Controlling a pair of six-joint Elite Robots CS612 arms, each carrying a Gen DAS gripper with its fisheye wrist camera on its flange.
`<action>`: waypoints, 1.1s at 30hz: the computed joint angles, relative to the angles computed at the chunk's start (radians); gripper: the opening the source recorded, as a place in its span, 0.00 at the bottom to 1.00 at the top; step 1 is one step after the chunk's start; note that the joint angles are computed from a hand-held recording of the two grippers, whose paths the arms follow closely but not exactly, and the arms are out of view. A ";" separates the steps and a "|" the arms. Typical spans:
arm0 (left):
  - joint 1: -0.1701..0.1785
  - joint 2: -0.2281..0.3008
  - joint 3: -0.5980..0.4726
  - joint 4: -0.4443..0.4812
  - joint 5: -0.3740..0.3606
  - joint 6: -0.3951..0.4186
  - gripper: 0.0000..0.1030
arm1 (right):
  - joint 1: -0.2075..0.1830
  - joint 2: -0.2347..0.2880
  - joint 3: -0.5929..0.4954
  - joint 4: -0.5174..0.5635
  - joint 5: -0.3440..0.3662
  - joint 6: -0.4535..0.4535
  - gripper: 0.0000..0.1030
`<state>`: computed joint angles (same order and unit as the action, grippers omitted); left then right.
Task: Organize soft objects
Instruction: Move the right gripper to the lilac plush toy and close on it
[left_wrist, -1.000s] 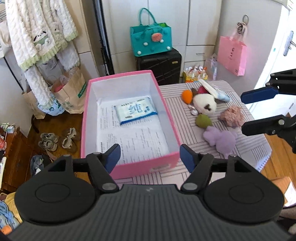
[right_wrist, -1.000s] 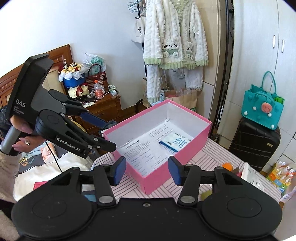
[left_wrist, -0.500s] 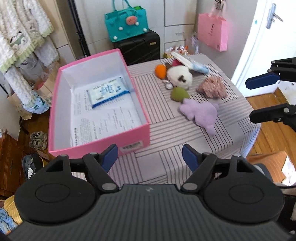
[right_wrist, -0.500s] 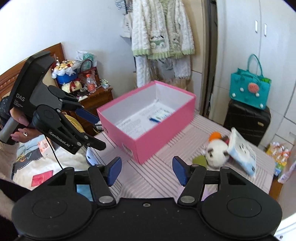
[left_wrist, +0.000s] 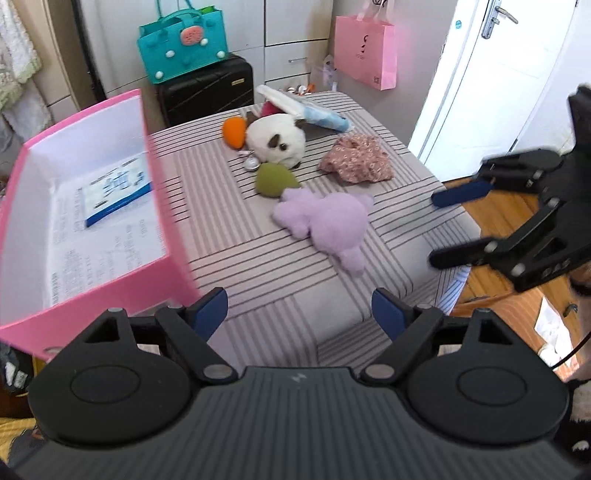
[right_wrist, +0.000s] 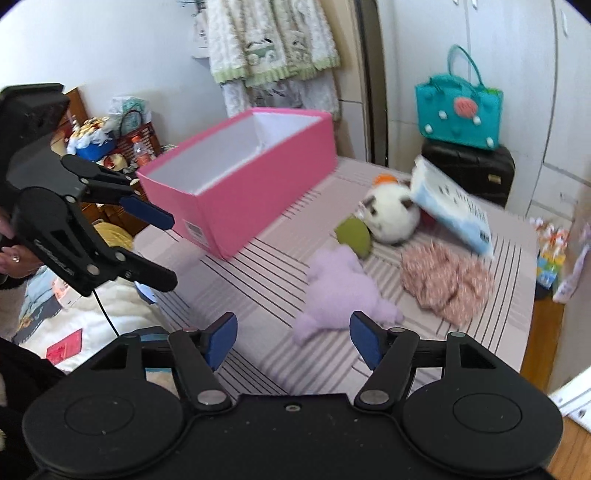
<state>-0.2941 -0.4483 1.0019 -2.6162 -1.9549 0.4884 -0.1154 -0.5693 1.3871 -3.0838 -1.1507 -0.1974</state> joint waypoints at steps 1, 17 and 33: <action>-0.002 0.009 -0.013 0.004 -0.004 0.000 0.83 | -0.004 0.014 -0.007 -0.006 0.009 0.016 0.71; -0.029 0.186 -0.259 0.006 -0.083 -0.158 0.83 | 0.046 0.188 -0.166 -0.179 -0.152 0.193 0.82; -0.025 0.251 -0.370 0.114 -0.122 -0.225 0.79 | 0.037 0.183 -0.145 -0.224 -0.321 0.188 0.82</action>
